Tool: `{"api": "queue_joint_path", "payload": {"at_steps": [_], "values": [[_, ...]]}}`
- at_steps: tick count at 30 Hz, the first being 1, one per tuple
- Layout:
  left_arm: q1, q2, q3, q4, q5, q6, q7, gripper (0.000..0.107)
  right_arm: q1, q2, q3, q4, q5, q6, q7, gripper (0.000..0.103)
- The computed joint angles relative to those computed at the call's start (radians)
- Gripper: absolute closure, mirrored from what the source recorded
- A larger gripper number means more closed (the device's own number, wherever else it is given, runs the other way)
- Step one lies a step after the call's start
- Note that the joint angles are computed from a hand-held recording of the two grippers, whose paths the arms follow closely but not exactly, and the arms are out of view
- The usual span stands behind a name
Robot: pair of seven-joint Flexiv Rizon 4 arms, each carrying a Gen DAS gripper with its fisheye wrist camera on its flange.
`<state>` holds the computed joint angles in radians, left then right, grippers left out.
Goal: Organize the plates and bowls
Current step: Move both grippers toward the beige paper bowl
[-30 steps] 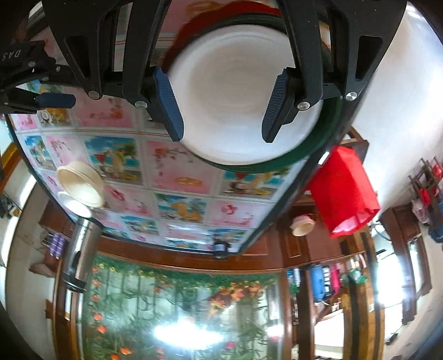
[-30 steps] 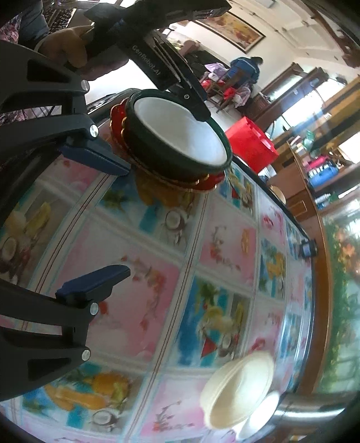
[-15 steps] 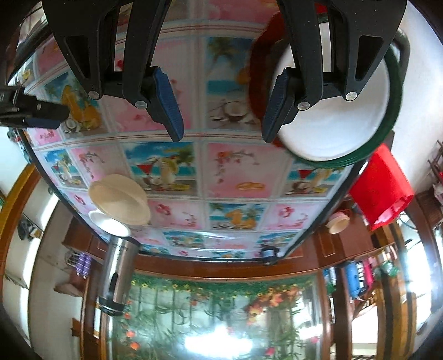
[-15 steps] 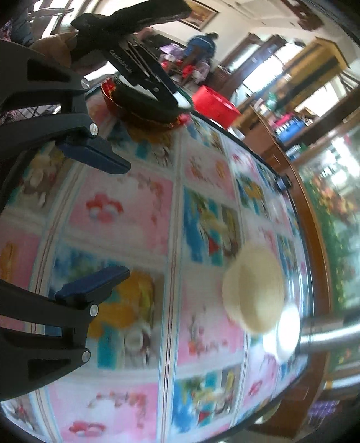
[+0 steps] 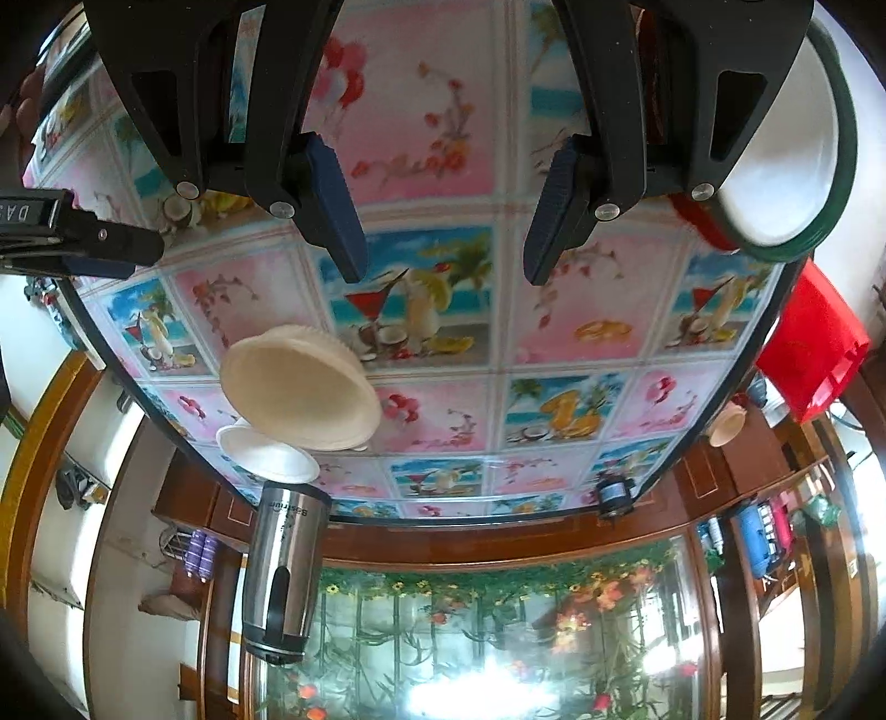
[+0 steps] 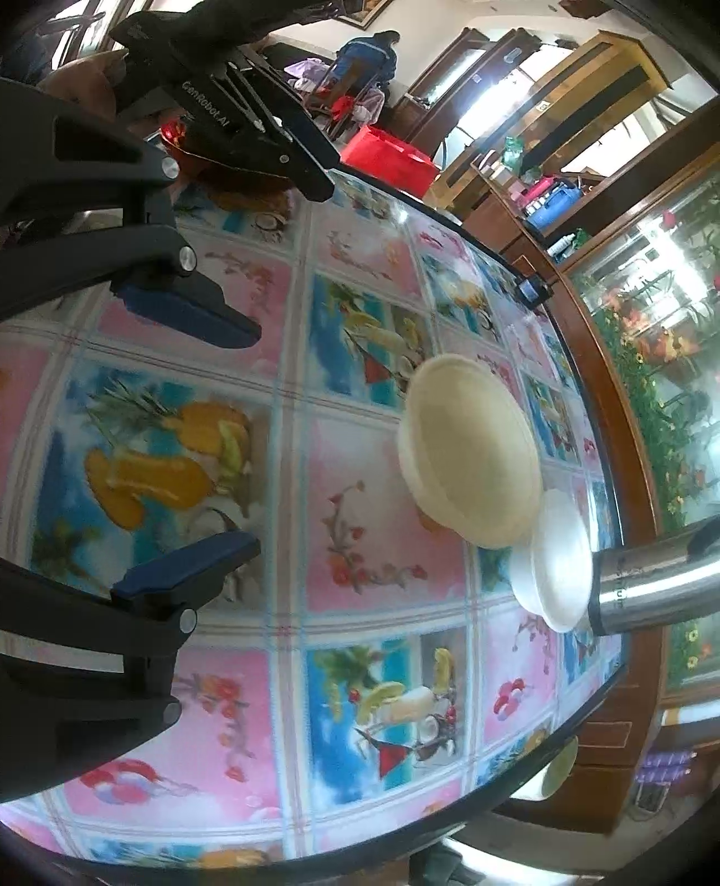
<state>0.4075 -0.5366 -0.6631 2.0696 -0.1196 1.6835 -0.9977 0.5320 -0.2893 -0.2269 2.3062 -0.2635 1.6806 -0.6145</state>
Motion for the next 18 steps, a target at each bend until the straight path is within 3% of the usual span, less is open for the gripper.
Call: {"api": "queue_joint_path", "payload": {"at_steps": [3, 8, 12, 18], "values": [[-0.051, -0.015, 0.035, -0.044, -0.014, -0.022, -0.003, 0.048, -0.036, -0.006, 0.011, -0.028, -0.009, -0.032, -0.012, 0.034], [-0.168, -0.048, 0.122, -0.146, -0.068, -0.097, 0.013, 0.048, -0.179, -0.037, 0.126, -0.113, -0.023, -0.102, -0.058, 0.034], [-0.297, -0.087, 0.240, -0.271, -0.124, -0.210, 0.013, 0.048, -0.286, -0.085, 0.218, -0.207, -0.007, -0.173, -0.118, 0.034], [-0.445, -0.169, 0.380, -0.467, -0.186, -0.395, -0.009, 0.048, -0.378, -0.152, 0.295, -0.326, 0.043, -0.246, -0.215, 0.034]]}}
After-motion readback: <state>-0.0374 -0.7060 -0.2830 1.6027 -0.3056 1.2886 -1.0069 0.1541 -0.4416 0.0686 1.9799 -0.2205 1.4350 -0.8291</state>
